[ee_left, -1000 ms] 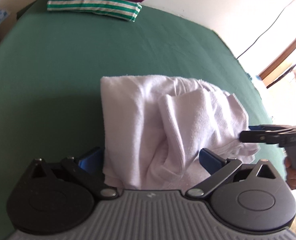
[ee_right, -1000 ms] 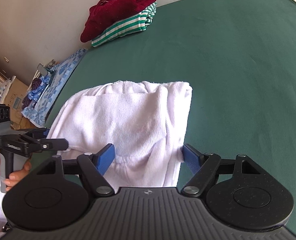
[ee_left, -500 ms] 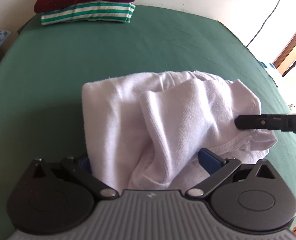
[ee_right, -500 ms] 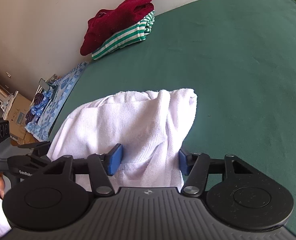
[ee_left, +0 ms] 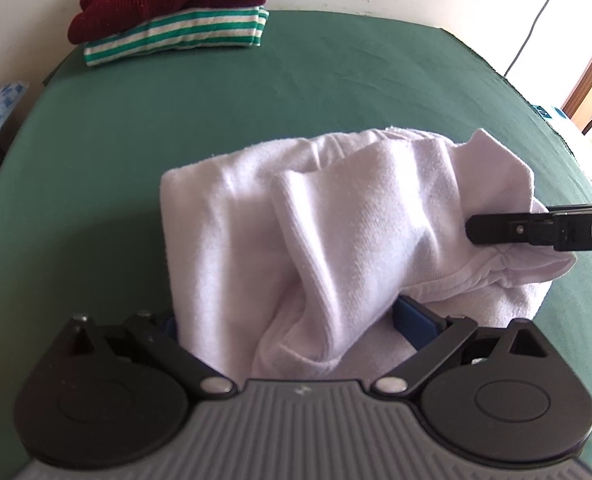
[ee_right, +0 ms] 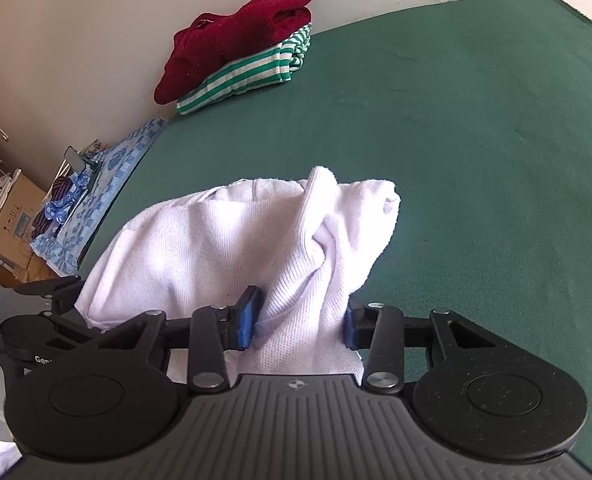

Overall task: Fold clothes
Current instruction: 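Close the left tool on the robe bundle while the right tool grips it too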

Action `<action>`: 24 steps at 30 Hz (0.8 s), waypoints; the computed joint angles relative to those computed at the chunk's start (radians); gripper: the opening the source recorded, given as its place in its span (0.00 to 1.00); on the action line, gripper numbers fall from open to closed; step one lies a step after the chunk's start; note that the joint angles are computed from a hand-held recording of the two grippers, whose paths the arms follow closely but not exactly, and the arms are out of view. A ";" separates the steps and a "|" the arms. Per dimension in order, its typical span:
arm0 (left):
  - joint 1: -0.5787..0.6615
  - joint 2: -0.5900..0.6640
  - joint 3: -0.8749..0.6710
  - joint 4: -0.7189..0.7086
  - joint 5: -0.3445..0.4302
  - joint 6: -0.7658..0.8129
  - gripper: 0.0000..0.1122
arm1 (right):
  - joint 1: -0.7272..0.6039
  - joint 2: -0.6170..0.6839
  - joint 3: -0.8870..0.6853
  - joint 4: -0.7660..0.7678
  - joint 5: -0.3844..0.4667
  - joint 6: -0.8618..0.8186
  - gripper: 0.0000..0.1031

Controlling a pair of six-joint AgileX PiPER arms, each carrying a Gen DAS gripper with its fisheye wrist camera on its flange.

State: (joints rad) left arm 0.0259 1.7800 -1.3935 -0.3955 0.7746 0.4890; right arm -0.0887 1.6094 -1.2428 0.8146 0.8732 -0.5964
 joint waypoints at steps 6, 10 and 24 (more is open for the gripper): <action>0.011 0.010 -0.019 -0.026 0.025 0.003 0.87 | 0.001 -0.003 0.008 0.008 -0.010 -0.022 0.42; 0.013 0.020 -0.036 -0.034 0.044 0.001 0.89 | 0.009 -0.011 0.017 0.001 -0.022 -0.031 0.43; 0.121 0.014 0.005 -0.271 0.084 0.144 0.88 | -0.018 -0.026 0.058 0.082 -0.025 -0.063 0.46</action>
